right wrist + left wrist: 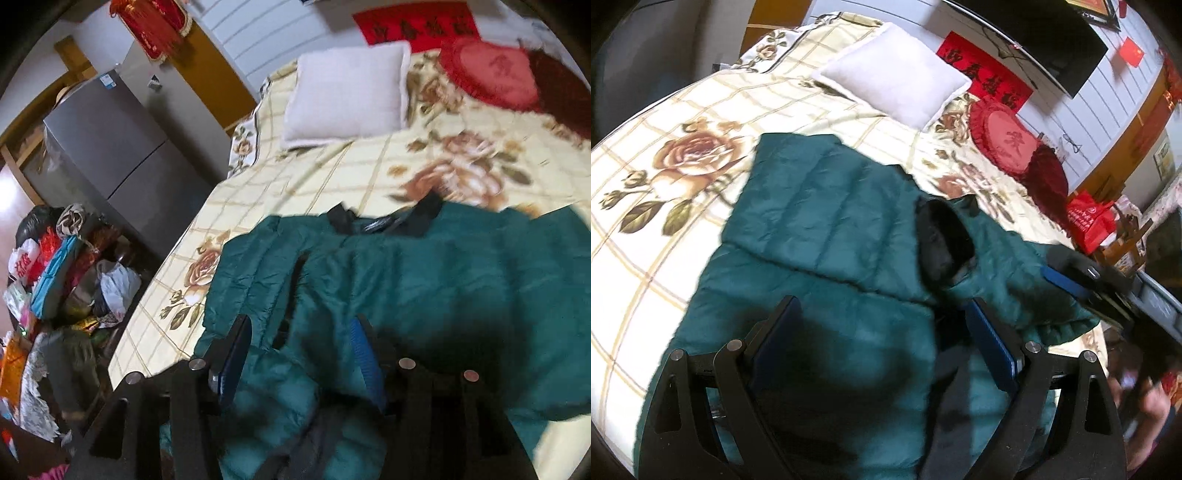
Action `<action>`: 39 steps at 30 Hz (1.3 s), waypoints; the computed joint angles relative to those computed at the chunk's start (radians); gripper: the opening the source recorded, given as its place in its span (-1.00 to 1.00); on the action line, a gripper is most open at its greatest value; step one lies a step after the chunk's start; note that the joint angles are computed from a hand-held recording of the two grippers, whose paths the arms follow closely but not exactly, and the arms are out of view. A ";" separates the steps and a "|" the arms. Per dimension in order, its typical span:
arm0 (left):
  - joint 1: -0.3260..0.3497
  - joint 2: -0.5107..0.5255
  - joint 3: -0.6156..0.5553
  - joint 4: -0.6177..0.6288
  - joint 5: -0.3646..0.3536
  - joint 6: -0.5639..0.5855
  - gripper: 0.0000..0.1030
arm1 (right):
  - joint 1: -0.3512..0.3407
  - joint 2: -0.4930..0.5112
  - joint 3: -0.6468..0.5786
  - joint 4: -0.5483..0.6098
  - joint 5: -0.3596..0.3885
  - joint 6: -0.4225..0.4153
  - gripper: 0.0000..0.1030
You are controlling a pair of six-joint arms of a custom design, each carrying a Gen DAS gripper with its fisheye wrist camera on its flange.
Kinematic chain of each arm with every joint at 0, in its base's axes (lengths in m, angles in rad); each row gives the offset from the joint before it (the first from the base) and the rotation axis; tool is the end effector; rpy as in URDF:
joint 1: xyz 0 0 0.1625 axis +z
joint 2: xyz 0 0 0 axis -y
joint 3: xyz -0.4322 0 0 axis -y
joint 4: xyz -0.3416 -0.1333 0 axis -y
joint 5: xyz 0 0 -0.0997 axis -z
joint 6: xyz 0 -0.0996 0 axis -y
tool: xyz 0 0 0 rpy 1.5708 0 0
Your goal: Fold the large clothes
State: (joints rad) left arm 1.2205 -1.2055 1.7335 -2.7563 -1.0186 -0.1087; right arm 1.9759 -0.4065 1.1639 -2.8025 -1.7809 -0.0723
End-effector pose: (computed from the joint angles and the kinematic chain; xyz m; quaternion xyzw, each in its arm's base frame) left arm -0.0248 -0.6086 0.3879 0.0224 0.9146 -0.3612 0.1806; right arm 0.4102 -0.6710 0.0576 0.2046 -0.9451 0.2473 0.0618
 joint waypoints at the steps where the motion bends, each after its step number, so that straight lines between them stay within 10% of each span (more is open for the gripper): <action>1: -0.005 0.012 -0.013 0.012 -0.002 -0.001 0.76 | -0.002 -0.027 0.037 -0.024 -0.002 0.002 0.05; 10: -0.015 0.160 -0.133 0.049 0.013 0.014 0.69 | -0.040 -0.211 0.282 -0.187 -0.074 0.037 0.07; 13: -0.014 0.187 -0.171 0.084 0.005 0.035 -0.31 | -0.061 -0.246 0.321 -0.208 -0.084 0.072 0.08; 15: -0.014 0.192 -0.197 0.117 -0.001 0.056 -0.58 | -0.073 -0.257 0.337 -0.233 -0.088 0.089 0.08; 30: 0.066 0.148 -0.263 -0.030 0.159 0.217 -0.76 | -0.073 -0.015 0.030 -0.046 -0.125 0.103 0.08; 39: 0.089 0.113 -0.252 0.062 0.132 0.170 -0.75 | -0.063 0.069 -0.093 0.060 -0.222 0.046 0.10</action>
State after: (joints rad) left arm 1.3093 -1.0925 1.4819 -2.6938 -0.8867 0.0615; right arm 1.9133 -0.3379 1.0714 -2.7422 -2.0026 -0.0260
